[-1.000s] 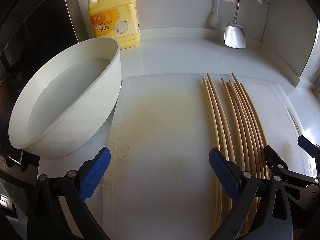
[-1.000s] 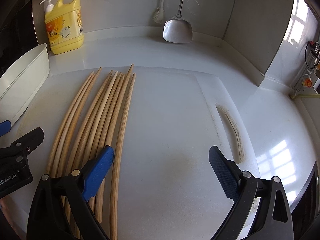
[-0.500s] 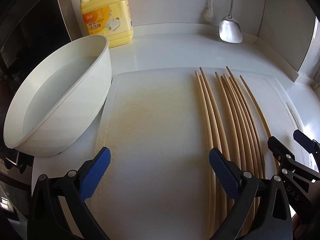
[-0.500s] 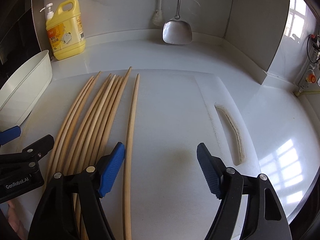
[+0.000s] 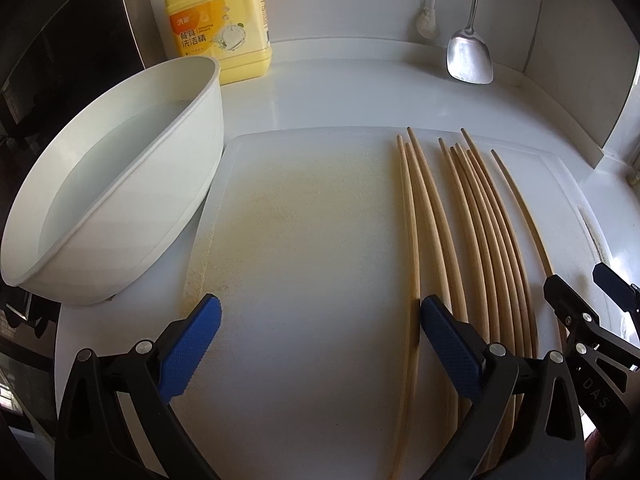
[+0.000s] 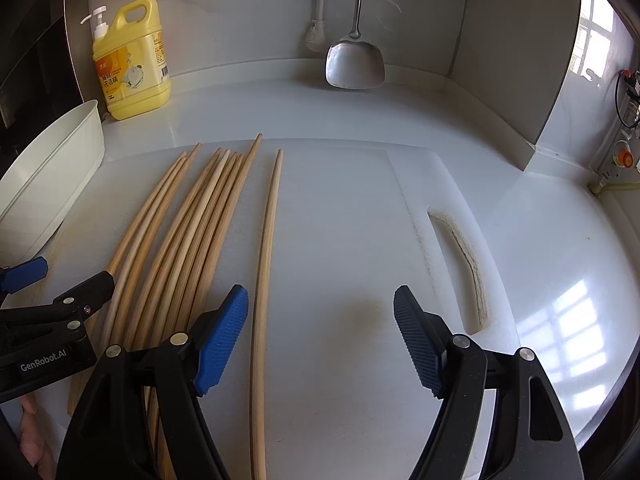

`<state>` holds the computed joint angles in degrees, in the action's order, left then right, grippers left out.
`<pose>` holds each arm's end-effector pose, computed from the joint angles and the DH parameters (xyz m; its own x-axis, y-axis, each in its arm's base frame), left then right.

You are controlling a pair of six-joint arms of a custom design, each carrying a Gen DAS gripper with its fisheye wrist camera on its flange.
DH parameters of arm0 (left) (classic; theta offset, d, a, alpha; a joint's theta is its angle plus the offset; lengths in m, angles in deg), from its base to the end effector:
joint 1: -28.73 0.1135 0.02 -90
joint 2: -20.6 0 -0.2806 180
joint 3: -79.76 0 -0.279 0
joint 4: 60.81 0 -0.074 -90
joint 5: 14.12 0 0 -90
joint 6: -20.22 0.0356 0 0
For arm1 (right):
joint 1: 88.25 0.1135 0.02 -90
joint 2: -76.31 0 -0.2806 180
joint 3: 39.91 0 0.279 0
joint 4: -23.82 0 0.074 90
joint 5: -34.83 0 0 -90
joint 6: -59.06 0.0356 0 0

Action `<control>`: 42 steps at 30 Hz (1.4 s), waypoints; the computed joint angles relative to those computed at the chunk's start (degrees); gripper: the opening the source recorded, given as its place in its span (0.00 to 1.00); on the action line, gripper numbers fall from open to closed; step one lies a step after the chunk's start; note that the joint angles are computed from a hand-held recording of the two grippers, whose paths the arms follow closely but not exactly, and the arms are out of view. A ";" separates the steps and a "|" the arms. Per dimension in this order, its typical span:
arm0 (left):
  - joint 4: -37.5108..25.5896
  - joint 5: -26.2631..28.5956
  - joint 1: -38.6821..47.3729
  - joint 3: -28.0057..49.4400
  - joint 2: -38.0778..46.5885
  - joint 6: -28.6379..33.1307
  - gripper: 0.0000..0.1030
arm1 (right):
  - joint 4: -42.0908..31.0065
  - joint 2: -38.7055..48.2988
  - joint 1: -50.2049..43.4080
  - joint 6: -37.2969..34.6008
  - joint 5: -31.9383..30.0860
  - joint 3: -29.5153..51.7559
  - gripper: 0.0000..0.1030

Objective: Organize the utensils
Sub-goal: 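Lower the left tool onto one wooden chopstick and close while the right tool grasps another, then lift the held chopstick with the left tool toward the basin while the right tool carries its own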

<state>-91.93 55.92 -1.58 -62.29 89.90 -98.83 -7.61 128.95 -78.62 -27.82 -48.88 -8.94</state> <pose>0.1864 -0.0949 0.1355 -0.8334 -0.0415 -0.5511 -0.0761 0.9963 0.0402 0.1729 0.0254 0.1460 -0.7928 -0.0796 -0.6043 -0.0584 0.9968 -0.0548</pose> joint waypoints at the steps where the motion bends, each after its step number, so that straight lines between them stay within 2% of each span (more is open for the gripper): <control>1: 0.37 0.58 0.78 -0.19 -0.10 -0.03 0.95 | 0.24 0.26 0.00 -0.09 0.01 0.03 0.70; 4: 0.98 1.51 2.17 0.72 1.36 -0.38 0.95 | 1.62 1.87 0.47 -0.25 0.20 0.44 0.70; 10: 2.52 -1.34 0.81 3.02 4.99 1.83 0.95 | 3.91 5.84 1.48 -1.29 0.34 2.01 0.70; 13: 3.67 -0.43 0.91 2.61 4.44 2.78 0.88 | 4.43 5.95 1.30 -1.92 -0.26 1.89 0.69; 14: 4.14 0.08 0.71 2.37 4.08 2.95 0.81 | 4.48 5.82 1.34 -2.09 -0.43 1.79 0.68; 16: 4.61 0.39 -0.32 2.05 3.47 2.83 0.71 | 4.06 5.14 0.72 -2.52 -2.64 1.58 0.56; 18: 4.70 0.02 -1.85 2.43 3.70 3.03 0.56 | 3.82 4.84 1.28 -2.37 -3.18 1.56 0.48; 19: 4.49 -0.06 -2.55 2.59 3.67 3.09 0.52 | 3.70 4.69 1.48 -2.40 -3.65 1.53 0.42; 20: 4.37 0.28 -3.03 2.62 3.49 3.13 0.43 | 3.53 4.53 1.65 -2.29 -4.01 1.52 0.40; 21: 4.35 0.93 -3.29 2.68 3.36 3.13 0.33 | 3.37 4.30 2.06 -2.13 -3.79 1.48 0.33; 22: 4.40 1.71 -3.42 2.72 3.24 3.13 0.29 | 3.34 4.02 2.42 -2.05 -3.53 1.35 0.28; 24: 4.13 1.16 -4.62 3.15 3.67 2.91 0.11 | 3.40 3.61 2.92 -2.01 -3.19 1.11 0.21; 25: 3.94 0.56 -5.47 3.37 3.93 2.88 0.07 | 3.35 3.48 3.04 -1.97 -3.12 1.09 0.13; 27: 3.42 -1.76 -7.23 3.67 4.51 2.45 0.07 | 3.19 3.48 3.19 -2.28 -3.12 1.21 0.07; 29: 3.38 -1.73 -7.29 3.47 4.19 2.45 0.07 | 3.20 3.45 2.83 -2.68 -3.68 1.23 0.06; 36: 2.27 4.96 -2.99 2.98 1.70 2.25 0.07 | 1.51 2.73 -1.88 -2.72 -9.57 1.62 0.06; 42: -0.90 7.84 -0.65 2.65 -2.17 1.28 0.07 | -1.94 0.02 -4.39 -3.12 -11.71 2.28 0.06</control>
